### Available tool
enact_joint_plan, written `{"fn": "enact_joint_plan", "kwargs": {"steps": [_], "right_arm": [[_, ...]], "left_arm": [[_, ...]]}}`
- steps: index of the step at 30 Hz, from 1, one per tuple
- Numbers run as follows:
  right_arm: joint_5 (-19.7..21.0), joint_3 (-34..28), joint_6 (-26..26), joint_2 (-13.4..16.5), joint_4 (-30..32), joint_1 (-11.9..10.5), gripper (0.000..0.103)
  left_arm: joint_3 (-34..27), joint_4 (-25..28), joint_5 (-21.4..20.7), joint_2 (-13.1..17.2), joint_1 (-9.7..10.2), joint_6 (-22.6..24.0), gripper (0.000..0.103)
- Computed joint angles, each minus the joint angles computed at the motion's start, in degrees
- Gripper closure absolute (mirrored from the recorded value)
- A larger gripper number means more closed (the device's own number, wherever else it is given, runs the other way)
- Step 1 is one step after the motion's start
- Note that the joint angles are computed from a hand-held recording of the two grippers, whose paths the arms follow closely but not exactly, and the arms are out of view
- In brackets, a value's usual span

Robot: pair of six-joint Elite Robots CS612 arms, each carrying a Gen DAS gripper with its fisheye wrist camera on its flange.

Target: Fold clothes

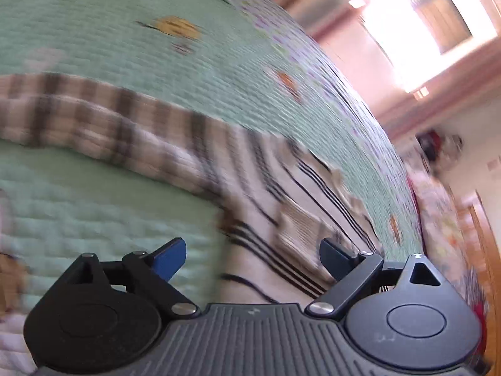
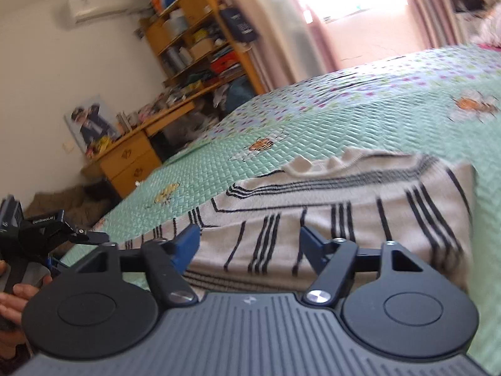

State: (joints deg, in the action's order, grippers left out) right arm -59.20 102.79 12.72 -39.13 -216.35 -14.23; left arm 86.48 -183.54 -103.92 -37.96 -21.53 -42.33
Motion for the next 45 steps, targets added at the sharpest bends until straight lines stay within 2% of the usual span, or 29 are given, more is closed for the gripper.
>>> {"fn": "enact_joint_plan", "kwargs": {"steps": [2,4,6,8,10,12,14,15,16,18,19,20,21,22,23,25,26,27,29,32,33,34,35,36,37,38,40,42,45], "right_arm": [[-0.83,-3.67,-5.07,0.72,5.45,0.65,0.047],[-3.44,-7.71,-12.34,1.84,11.06,1.68,0.053],[-4.54,-11.68,-17.92,3.12,17.78,2.27,0.062],[-7.3,-16.35,-23.07,4.34,28.13,2.65,0.071],[-11.56,-22.22,-26.0,6.0,39.62,2.93,0.071],[-8.61,-27.62,-23.66,8.24,46.06,1.89,0.076],[-9.69,-30.77,-19.56,9.92,46.38,1.4,0.103],[-10.29,-32.47,-17.58,10.77,46.81,1.18,0.103],[-8.5,-33.04,-14.37,11.23,46.71,0.66,0.103],[-10.03,-31.53,-10.16,10.89,41.37,0.8,0.103],[-9.34,-30.0,-7.25,10.22,38.9,0.74,0.095],[-6.24,-28.63,-6.62,9.61,37.74,0.61,0.094],[-2.45,-27.38,-7.05,9.0,37.16,0.32,0.094],[0.73,-27.42,-9.88,8.7,38.99,0.57,0.094],[1.86,-27.36,-14.45,8.28,41.91,1.21,0.094],[2.45,-29.68,-20.14,8.95,47.43,2.7,0.094],[0.76,-31.75,-21.64,9.91,49.69,3.59,0.096],[-3.33,-33.8,-22.46,11.13,50.46,4.65,0.099],[-8.08,-36.58,-19.79,13.05,47.13,5.69,0.103],[-17.16,-37.24,-19.26,12.96,44.38,7.37,0.103],[-16.97,-36.19,-19.23,12.38,42.85,7.47,0.103],[-15.91,-35.02,-19.17,11.81,41.1,7.4,0.094],[-12.45,-34.01,-19.34,11.25,40.3,7.0,0.092],[-7.75,-33.96,-19.79,11.15,41.91,6.45,0.087],[-5.46,-34.43,-20.44,10.95,45.16,6.36,0.078],[-5.56,-35.73,-20.79,11.51,47.82,6.54,0.075],[-10.22,-38.39,-20.61,13.22,48.98,7.46,0.076],[-11.95,-40.47,-19.4,14.95,46.6,8.01,0.076],[-9.77,-37.19,-19.23,13.89,38.15,7.43,0.075]], "left_arm": [[-2.33,0.76,0.71,1.82,-1.56,0.2,0.01],[-4.43,0.25,3.67,3.99,-3.15,0.31,0.01],[-5.44,-2.73,7.24,6.24,-4.44,2.61,0.01],[-4.05,-9.3,12.37,7.4,-5.86,8.26,0.009],[-3.48,-10.97,15.41,7.63,-6.91,13.59,0.007],[-3.41,-10.67,17.05,7.64,-7.56,16.56,0.002],[-3.3,-10.49,18.4,7.64,-8.07,18.76,0.001],[-3.25,-10.68,18.57,7.67,-8.12,18.96,0.001],[-3.15,-10.79,18.58,7.6,-8.13,18.99,0.001],[-2.96,-10.79,18.74,7.5,-8.2,19.15,0.001],[-2.86,-10.79,18.85,7.46,-8.24,19.25,0.001],[-2.44,-10.88,19.08,7.2,-8.3,19.41,0.001],[-2.23,-10.81,19.45,7.06,-8.41,19.63,0.001],[-2.19,-10.65,19.87,7.02,-8.53,19.87,0.001],[-2.22,-10.55,20.17,7.03,-8.62,20.09,0.001],[-2.33,-10.4,20.67,7.1,-8.77,20.54,0.001],[-2.38,-10.33,20.93,7.14,-8.84,20.76,0.001],[-2.4,-10.4,20.92,7.18,-8.84,20.75,0.001],[-2.38,-10.6,20.65,7.21,-8.75,20.54,0.001],[-2.32,-10.66,20.39,7.18,-8.68,20.45,0.001],[-2.31,-10.63,20.27,7.15,-8.64,20.38,0.001],[-2.29,-10.59,20.14,7.13,-8.6,20.32,0.001],[-2.34,-10.51,20.03,7.12,-8.58,20.15,0.001],[-2.42,-10.4,19.91,7.13,-8.55,19.95,0.001],[-2.46,-10.34,19.89,7.14,-8.55,19.87,0.001],[-2.49,-10.31,19.87,7.14,-8.55,19.92,0.001],[-2.56,-10.34,19.6,7.18,-8.48,19.94,0.001],[-2.65,-10.61,18.98,7.29,-8.29,19.73,0.001],[-2.75,-10.88,18.75,7.45,-8.24,19.76,0.001]]}}
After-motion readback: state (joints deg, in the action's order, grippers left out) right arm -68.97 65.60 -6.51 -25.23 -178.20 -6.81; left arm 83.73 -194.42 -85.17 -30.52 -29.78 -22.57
